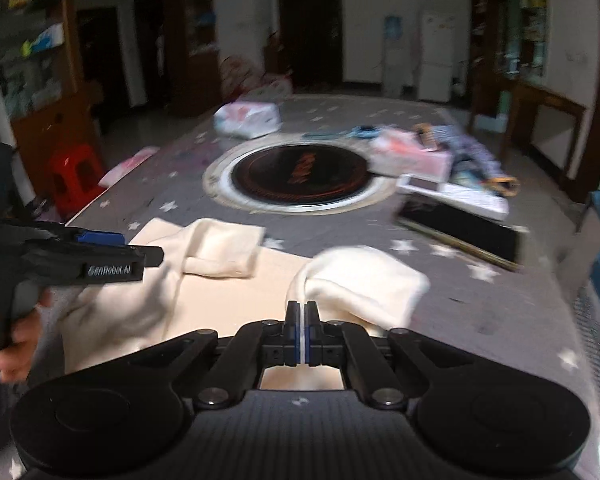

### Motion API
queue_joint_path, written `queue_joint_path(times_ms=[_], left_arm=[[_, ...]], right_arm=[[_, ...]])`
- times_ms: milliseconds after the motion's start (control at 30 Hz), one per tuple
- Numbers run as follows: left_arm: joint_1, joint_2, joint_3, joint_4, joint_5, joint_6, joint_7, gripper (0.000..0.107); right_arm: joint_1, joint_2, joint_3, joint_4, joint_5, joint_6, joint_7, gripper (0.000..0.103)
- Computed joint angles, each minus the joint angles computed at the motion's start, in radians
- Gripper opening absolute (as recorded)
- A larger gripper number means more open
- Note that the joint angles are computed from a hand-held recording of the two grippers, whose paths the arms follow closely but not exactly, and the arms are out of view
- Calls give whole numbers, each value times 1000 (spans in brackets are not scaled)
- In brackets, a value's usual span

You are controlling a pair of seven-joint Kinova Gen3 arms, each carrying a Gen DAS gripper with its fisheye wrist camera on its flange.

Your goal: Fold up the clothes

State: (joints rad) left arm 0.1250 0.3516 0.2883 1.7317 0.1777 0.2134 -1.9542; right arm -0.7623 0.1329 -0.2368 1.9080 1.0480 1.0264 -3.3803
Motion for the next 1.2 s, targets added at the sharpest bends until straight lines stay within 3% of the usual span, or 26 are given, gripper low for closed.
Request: queue_joint_path(times_ms=[167,333,500,633,800,833,867,900,933,967,1033,1200], left_arm=[[32,10,-35,-9,-17,11,31,58],[72,18,-82,-19,-41,18,75,64],[100,26,-108,-30,-75,15,106,64],[55,40,-55,-55,-61,38,93,65],[80,57,-66,-77,-75,50,84,66],[75,64,-59,-84,-74,57,76,64],[64,70,-45,-90,-71,63,65,51],[37,73,-13,-87,-54,62,38,44],[0,77,29,-84,-36,61,5,32],[-22,80,55,-81,-15,60,-26,21],[-19,62,54,-51,-6,23,-46,11],[-65,-6,78,30,38,-63,-41,8]], right_arm=[[-209,-59,39,67,-83,203,-179,1],[-149,-58,-125,81,-199,331,-316,2],[-132,-72,-121,97,-163,320,-271,10],[-81,-58,-91,97,-118,229,-142,30],[-23,-4,-42,88,-133,119,-41,30],[-20,-4,-37,94,-136,103,-42,28],[-24,-5,-35,105,-131,97,-55,23],[-30,-7,-36,107,-130,106,-58,18],[-35,-9,-37,108,-130,116,-62,6],[-39,-15,-39,111,-133,126,-66,4],[-43,-21,-43,113,-140,146,-73,3],[-77,-21,-61,123,-164,272,-171,3]])
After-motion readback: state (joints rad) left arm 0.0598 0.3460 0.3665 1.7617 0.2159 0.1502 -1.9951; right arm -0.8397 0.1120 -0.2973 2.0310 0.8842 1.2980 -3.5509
